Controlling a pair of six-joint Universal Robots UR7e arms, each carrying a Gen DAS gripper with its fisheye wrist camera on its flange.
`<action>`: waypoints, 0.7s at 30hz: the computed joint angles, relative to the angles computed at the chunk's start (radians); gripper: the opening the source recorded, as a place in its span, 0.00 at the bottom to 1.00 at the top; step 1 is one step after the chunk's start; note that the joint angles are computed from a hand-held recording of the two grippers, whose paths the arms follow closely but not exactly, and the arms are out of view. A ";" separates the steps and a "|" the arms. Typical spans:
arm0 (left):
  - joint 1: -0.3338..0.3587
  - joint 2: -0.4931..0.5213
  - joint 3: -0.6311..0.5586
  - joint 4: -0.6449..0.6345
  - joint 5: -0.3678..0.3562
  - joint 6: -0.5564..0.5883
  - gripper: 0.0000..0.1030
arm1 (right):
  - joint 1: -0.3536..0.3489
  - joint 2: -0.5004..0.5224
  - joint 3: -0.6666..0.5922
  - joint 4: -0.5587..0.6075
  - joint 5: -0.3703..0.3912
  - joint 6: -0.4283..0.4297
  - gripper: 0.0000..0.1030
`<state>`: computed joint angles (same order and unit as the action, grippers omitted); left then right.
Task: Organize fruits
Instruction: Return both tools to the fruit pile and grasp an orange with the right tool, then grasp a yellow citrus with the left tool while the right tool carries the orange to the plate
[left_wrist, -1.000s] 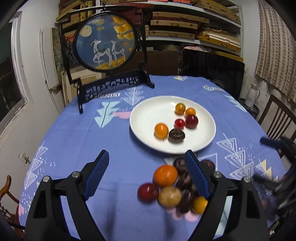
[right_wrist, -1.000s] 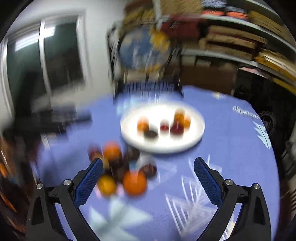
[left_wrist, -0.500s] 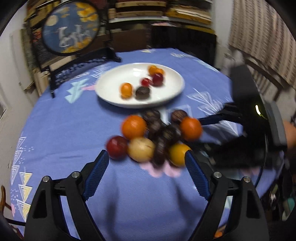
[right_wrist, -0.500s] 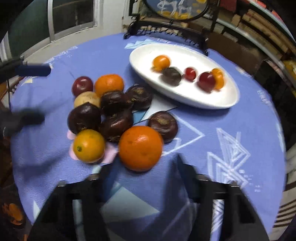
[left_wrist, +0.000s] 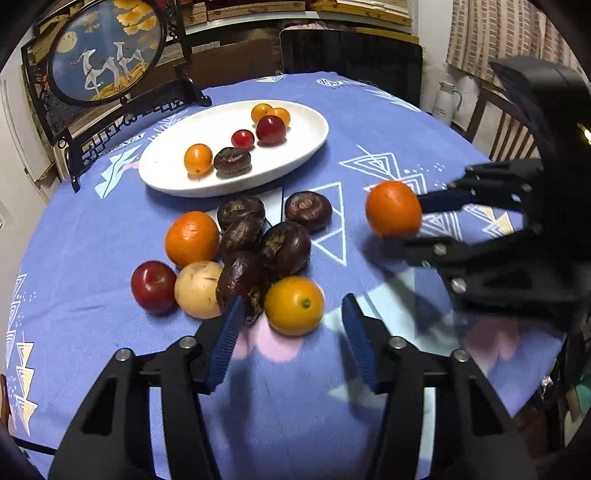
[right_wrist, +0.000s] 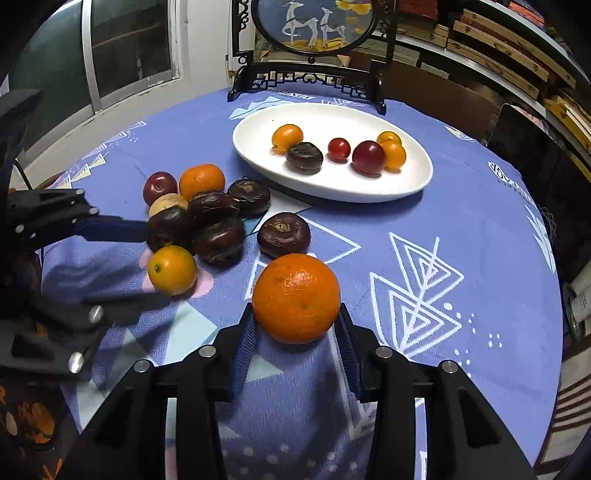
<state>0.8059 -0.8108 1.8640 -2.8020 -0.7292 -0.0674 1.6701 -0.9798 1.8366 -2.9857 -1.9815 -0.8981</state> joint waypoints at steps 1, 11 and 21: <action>0.000 0.005 -0.005 0.002 0.003 -0.001 0.51 | -0.003 -0.002 0.001 0.005 0.004 0.002 0.41; 0.004 -0.032 0.022 0.003 -0.008 -0.018 0.20 | -0.012 -0.014 0.019 -0.008 0.025 0.010 0.41; 0.016 -0.109 0.082 0.040 -0.046 -0.033 0.38 | -0.003 -0.031 0.032 -0.003 0.055 0.003 0.40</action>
<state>0.8224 -0.9202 1.9459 -2.7619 -0.7748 -0.1005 1.6668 -1.0108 1.8682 -2.9889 -1.9263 -0.8954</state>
